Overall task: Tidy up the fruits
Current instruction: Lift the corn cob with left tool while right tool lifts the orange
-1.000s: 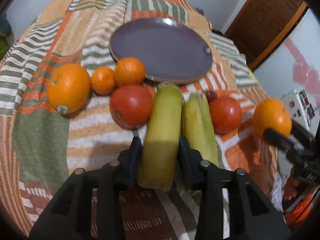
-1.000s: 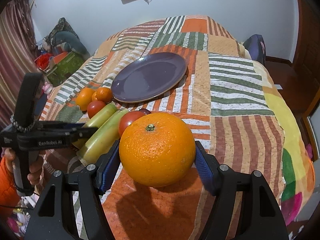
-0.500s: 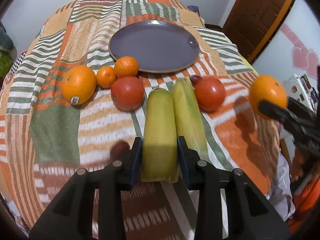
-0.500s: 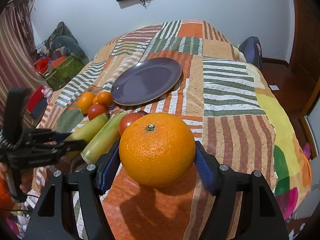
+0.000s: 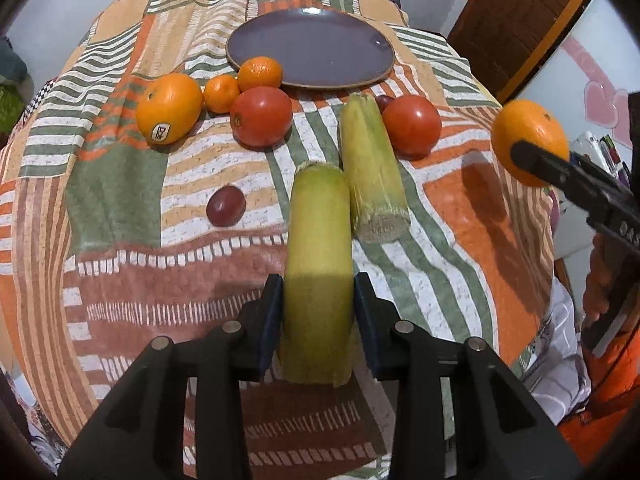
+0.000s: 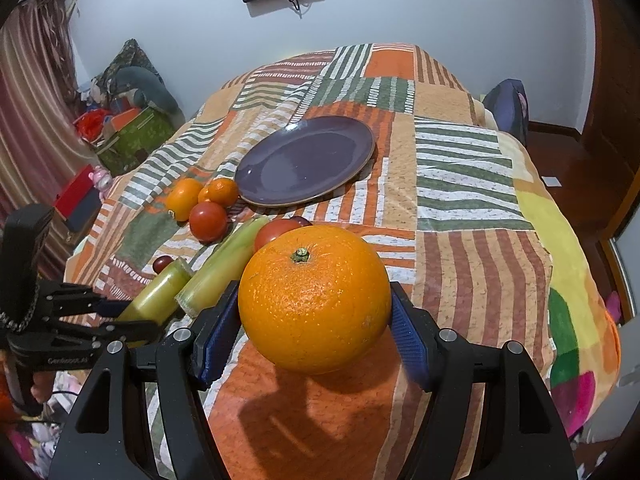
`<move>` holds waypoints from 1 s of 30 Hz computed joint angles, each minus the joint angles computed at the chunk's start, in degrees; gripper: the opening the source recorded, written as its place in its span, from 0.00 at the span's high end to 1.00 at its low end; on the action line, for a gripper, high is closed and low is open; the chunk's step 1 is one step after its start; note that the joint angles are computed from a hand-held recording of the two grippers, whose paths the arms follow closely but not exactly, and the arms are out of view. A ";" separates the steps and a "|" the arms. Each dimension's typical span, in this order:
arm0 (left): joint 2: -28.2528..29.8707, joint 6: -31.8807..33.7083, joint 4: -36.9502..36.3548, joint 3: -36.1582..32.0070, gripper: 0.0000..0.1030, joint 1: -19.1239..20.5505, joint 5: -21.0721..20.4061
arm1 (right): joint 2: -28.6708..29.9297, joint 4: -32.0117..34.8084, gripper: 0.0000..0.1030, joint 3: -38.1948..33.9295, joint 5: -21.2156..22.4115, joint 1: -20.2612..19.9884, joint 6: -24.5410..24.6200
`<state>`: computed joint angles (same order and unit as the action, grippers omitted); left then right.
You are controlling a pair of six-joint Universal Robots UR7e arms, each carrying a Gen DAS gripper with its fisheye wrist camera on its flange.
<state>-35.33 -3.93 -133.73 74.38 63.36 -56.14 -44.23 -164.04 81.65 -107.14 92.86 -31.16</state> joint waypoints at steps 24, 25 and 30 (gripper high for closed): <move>0.92 2.59 -8.21 -2.10 0.67 -0.29 -0.41 | 1.48 -1.45 0.35 -2.38 -0.76 0.77 -1.87; 0.85 3.09 -8.93 -2.28 0.67 -0.48 -0.47 | 1.69 -1.60 0.35 -2.77 -0.81 0.87 -2.15; 1.21 5.20 -11.50 -4.05 0.67 -1.02 -0.58 | 2.96 -2.15 0.35 -5.09 -0.19 1.33 -3.63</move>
